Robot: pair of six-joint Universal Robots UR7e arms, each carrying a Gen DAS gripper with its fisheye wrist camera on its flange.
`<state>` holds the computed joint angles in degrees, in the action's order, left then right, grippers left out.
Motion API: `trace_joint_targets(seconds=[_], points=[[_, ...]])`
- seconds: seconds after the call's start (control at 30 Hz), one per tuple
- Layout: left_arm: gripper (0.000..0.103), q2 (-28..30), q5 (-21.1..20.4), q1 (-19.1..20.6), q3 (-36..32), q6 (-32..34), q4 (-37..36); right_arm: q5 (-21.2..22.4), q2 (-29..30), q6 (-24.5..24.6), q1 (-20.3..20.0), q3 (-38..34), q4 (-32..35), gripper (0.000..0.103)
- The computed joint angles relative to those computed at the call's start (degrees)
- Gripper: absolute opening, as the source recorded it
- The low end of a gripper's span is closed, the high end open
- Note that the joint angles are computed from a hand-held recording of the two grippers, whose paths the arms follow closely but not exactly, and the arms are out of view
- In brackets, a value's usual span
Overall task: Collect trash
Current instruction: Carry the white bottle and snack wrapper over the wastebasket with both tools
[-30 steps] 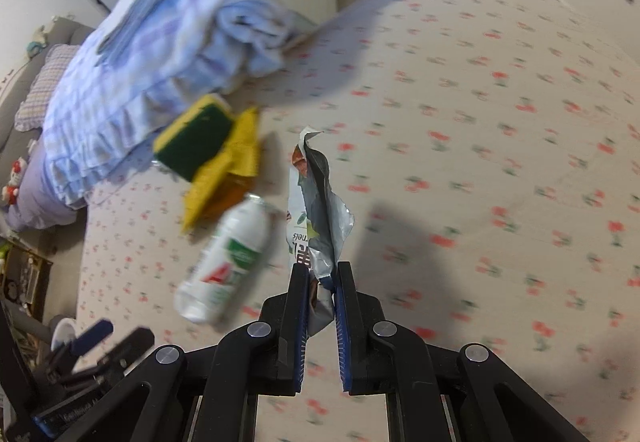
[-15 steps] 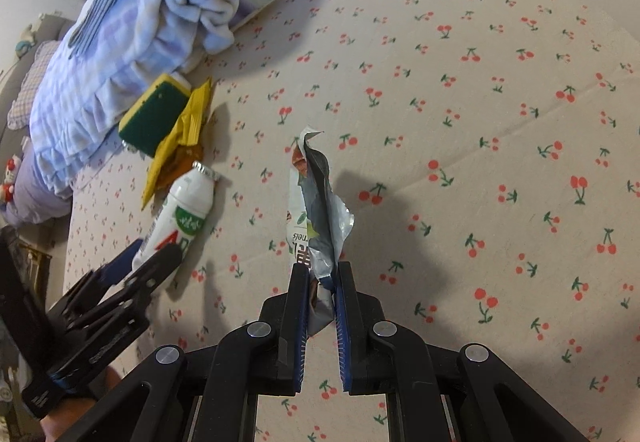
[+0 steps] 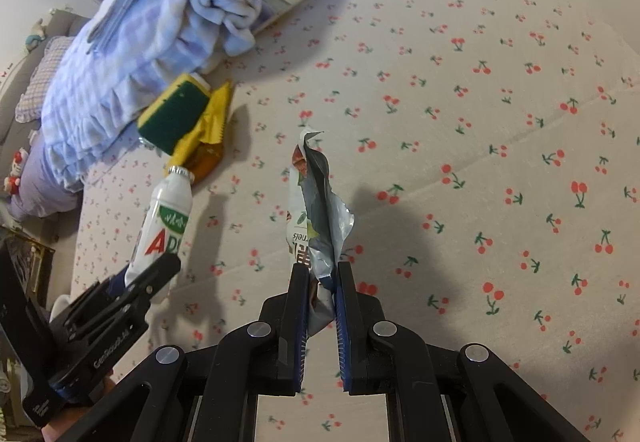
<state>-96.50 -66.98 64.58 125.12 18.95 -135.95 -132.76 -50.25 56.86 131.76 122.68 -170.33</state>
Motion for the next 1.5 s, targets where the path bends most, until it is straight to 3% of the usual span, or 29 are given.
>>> trace_joint_targets(seconds=[0.33,0.63,1.5], points=[[0.041,-5.9,1.7,1.6,-3.2,-1.1,7.9,0.1,3.2,-1.5,2.3,-5.1,1.3,0.011],[0.041,-9.2,2.8,6.1,-8.1,1.1,11.5,2.2,9.6,-5.0,4.1,-13.6,2.4,0.011],[0.041,-5.7,2.8,24.7,-26.8,4.5,15.0,12.1,31.4,-13.6,6.1,-44.4,13.6,0.011]])
